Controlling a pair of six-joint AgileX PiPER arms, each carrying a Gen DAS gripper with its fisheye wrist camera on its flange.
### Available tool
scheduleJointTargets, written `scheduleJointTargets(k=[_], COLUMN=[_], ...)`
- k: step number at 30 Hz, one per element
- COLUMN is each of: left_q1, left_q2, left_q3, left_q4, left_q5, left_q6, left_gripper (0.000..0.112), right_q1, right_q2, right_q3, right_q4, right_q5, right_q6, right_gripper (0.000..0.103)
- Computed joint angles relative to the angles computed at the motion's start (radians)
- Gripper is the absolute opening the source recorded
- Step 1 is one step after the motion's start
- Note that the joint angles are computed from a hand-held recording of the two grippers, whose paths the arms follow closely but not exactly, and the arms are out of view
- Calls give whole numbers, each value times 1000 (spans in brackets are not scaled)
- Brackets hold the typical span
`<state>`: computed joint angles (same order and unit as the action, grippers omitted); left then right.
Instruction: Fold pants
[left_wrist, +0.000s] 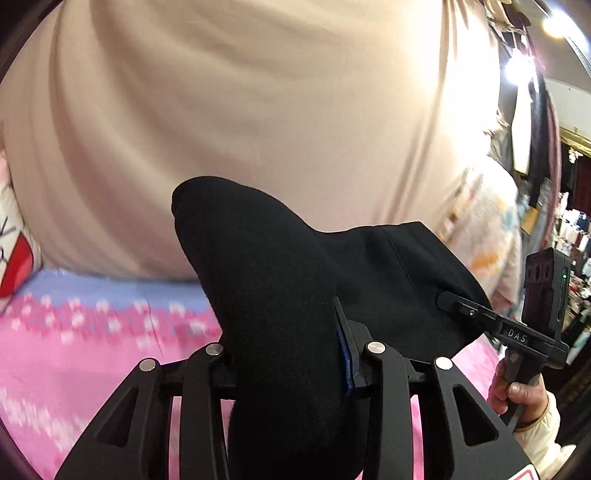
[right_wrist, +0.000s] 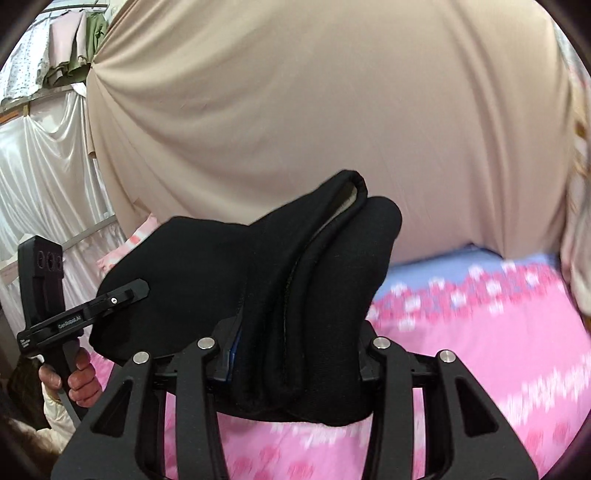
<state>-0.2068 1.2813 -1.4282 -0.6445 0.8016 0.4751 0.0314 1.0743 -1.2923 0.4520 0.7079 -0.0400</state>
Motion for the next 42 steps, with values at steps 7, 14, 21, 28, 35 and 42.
scheduleJointTargets(k=[7,14,21,28,35,42], left_q1=[-75,-85,-71,-52,-9,-173], left_q2=[386,826,869,607,724,1140], left_q3=[-261,-539,-400,-125,-465,-952], left_q4=[198,317,403,740,302,787], left_q5=[-118,-99,-262,-374,-127,109], left_q6=[-120,-202,-307,-574,-413,-727], left_gripper=[33,34,69,86,86,87], right_q1=[-85,-86,-115,-111,30,60], right_q2=[364,776,833,466,606,966], right_q3=[-172,-283,-205,131,-243,-507], right_q4=[155,181,239,-48,-180,-383], right_q5=[-64,-116,-165,-374,-172,-58], right_q6=[-181,-212,-202,52,74,204], right_gripper=[41,41,84,82,49,33])
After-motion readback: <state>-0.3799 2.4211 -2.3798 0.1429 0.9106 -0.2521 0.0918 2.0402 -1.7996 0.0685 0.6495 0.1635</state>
